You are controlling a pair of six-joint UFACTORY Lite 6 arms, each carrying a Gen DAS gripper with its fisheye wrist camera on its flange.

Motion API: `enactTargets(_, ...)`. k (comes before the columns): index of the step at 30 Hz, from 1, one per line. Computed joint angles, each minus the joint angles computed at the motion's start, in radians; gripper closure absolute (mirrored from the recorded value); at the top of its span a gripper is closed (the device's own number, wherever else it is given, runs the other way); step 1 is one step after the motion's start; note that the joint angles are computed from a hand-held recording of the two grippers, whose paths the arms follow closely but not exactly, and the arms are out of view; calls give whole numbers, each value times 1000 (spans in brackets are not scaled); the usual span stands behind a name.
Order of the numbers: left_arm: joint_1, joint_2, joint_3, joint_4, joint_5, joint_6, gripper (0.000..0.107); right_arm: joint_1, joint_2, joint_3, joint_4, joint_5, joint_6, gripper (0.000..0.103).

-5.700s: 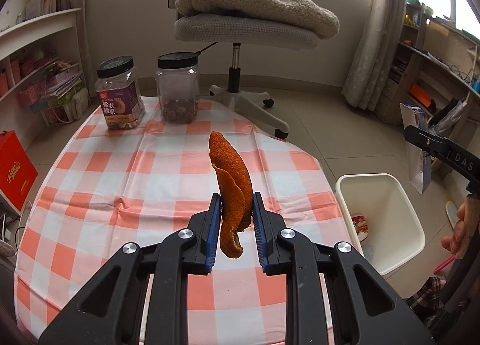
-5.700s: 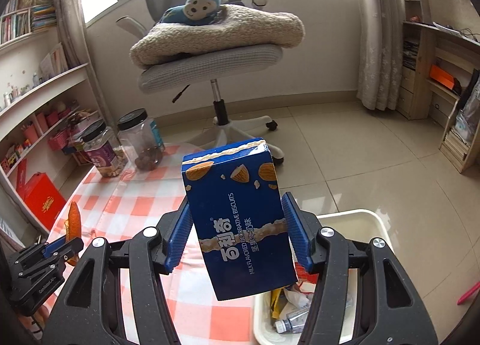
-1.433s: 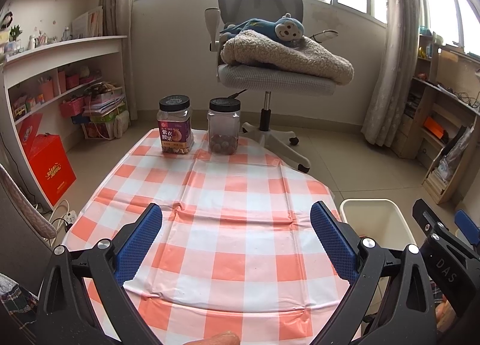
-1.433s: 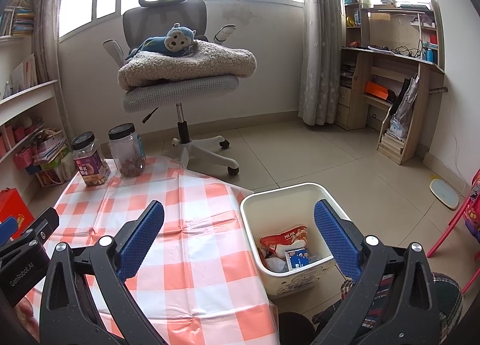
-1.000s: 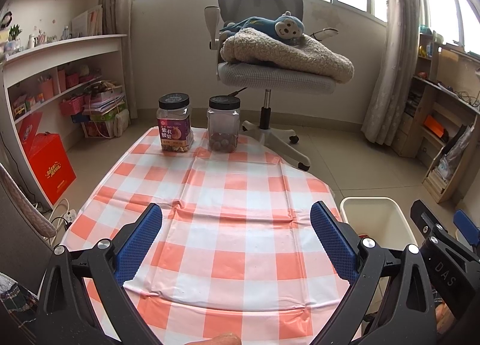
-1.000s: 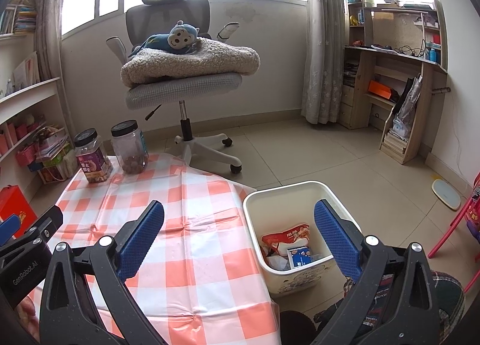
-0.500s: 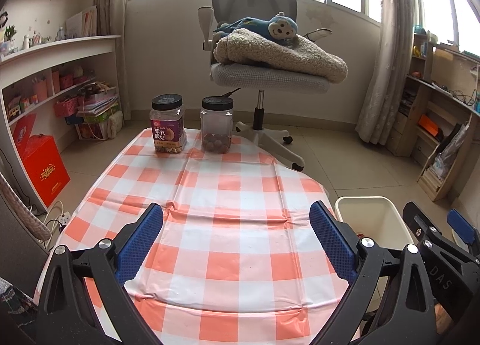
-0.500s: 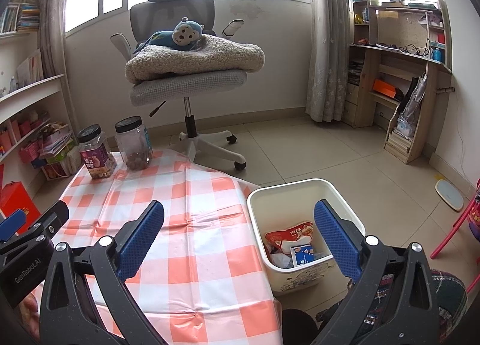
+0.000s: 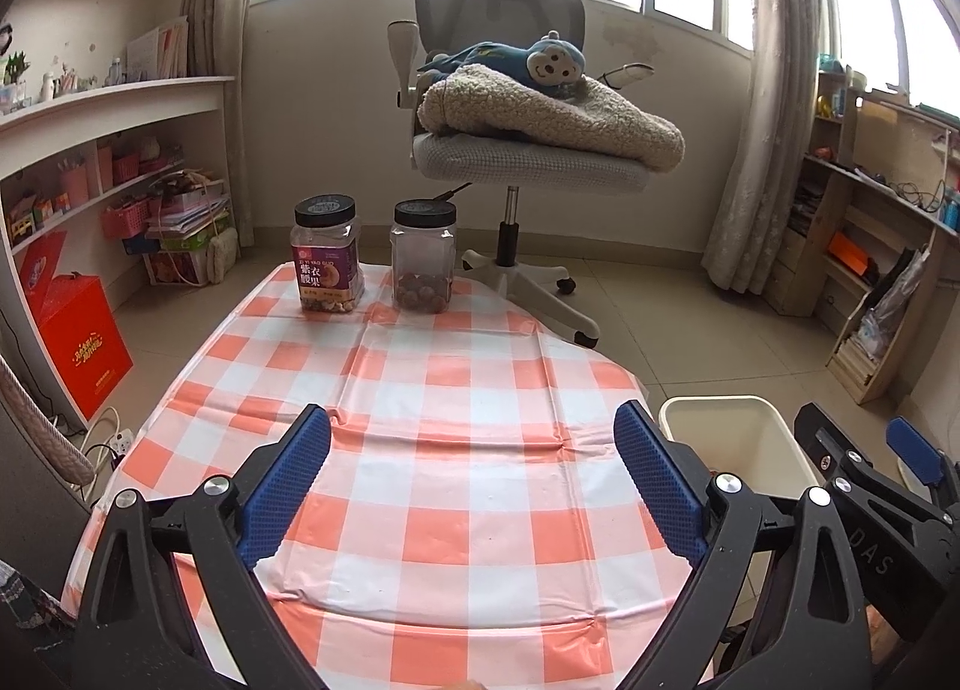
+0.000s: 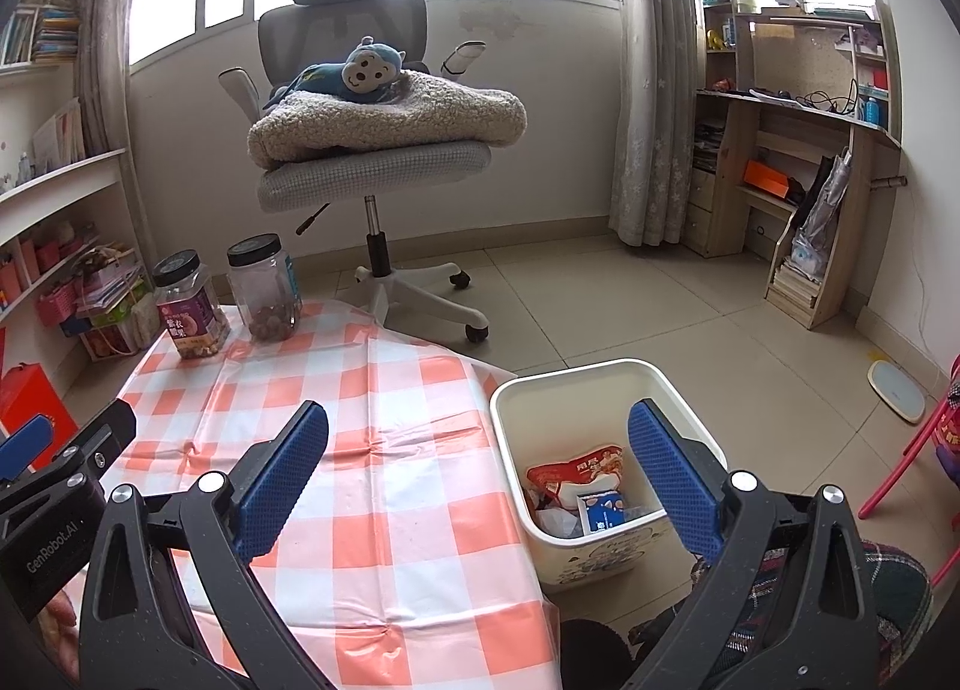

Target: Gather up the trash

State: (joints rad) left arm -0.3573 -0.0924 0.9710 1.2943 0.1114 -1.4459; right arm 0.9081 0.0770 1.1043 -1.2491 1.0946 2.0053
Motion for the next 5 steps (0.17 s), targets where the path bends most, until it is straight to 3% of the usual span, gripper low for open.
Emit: enactTargets(5,-4,15,24,-149,25,134,11,1,-4,-7,-4,12,3,7)
